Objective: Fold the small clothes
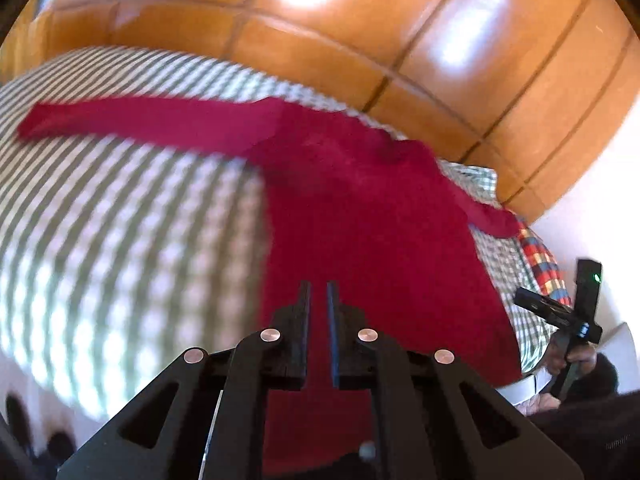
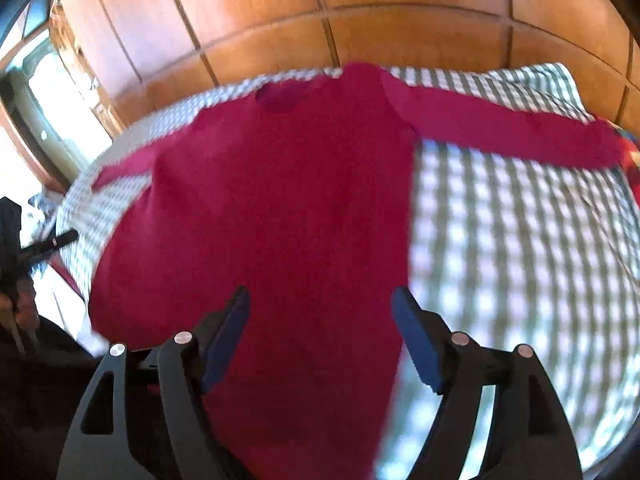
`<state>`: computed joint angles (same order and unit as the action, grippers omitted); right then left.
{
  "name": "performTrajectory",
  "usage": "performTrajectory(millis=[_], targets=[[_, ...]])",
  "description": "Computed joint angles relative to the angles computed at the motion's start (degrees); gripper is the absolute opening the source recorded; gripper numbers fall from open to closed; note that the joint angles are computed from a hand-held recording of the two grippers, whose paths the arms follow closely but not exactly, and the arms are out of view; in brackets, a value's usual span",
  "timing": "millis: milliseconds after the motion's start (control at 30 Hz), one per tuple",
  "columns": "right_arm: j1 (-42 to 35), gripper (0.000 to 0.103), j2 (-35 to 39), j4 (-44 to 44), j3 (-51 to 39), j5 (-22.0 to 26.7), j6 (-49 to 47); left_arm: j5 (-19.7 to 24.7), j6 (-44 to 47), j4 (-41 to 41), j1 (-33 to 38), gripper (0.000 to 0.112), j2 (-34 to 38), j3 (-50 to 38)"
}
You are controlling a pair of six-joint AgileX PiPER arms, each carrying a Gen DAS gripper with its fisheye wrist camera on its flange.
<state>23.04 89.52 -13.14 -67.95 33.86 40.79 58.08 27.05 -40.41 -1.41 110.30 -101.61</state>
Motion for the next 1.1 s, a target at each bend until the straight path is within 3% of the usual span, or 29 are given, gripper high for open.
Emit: performTrajectory(millis=[133, 267, 367, 433, 567, 700, 833, 933, 1033, 1100], targets=[[0.3, 0.073, 9.8, -1.5, -9.3, -1.3, 3.5, -1.3, -6.7, 8.3, -6.5, 0.005, 8.7, -13.2], [-0.5, 0.073, 16.2, -5.4, -14.0, -2.3, 7.8, -0.2, -15.8, 20.8, -10.1, 0.005, 15.1, -20.0], [-1.8, 0.070, 17.7, -6.6, -12.3, -3.1, 10.2, -2.5, -16.1, 21.2, -8.6, 0.000, 15.3, -15.0], [-1.4, 0.066, 17.2, -12.8, -8.8, -5.1, 14.9, -6.6, -10.8, 14.0, -5.6, 0.000, 12.0, -7.0], [-0.9, 0.065, 14.8, -26.9, -1.0, -12.5, 27.4, -7.6, -8.1, 8.4, -3.0, 0.000, 9.8, -2.3], [-0.4, 0.066, 15.7, -30.6, -1.4, -11.7, 30.2, -7.2, -7.9, 7.6, -2.4, 0.000, 8.2, -0.6], [0.2, 0.066, 15.9, -32.8, -1.6, -10.8, 32.2, -9.7, -10.3, 8.8, -3.5, 0.000, 4.1, 4.0], [2.3, 0.066, 17.4, -25.9, -7.7, -2.1, 24.6, -12.8, -11.9, 12.2, -5.1, 0.000, 0.6, 7.4], [2.3, 0.070, 14.3, -25.5, -8.0, -5.5, 27.5, -13.5, -13.5, 15.4, -6.8, 0.000, -0.1, 6.8], [3.0, 0.070, 15.5, -25.6, -11.6, -3.5, 25.6, -13.3, -14.4, 18.0, -8.2, 0.000, 0.6, 5.3]])
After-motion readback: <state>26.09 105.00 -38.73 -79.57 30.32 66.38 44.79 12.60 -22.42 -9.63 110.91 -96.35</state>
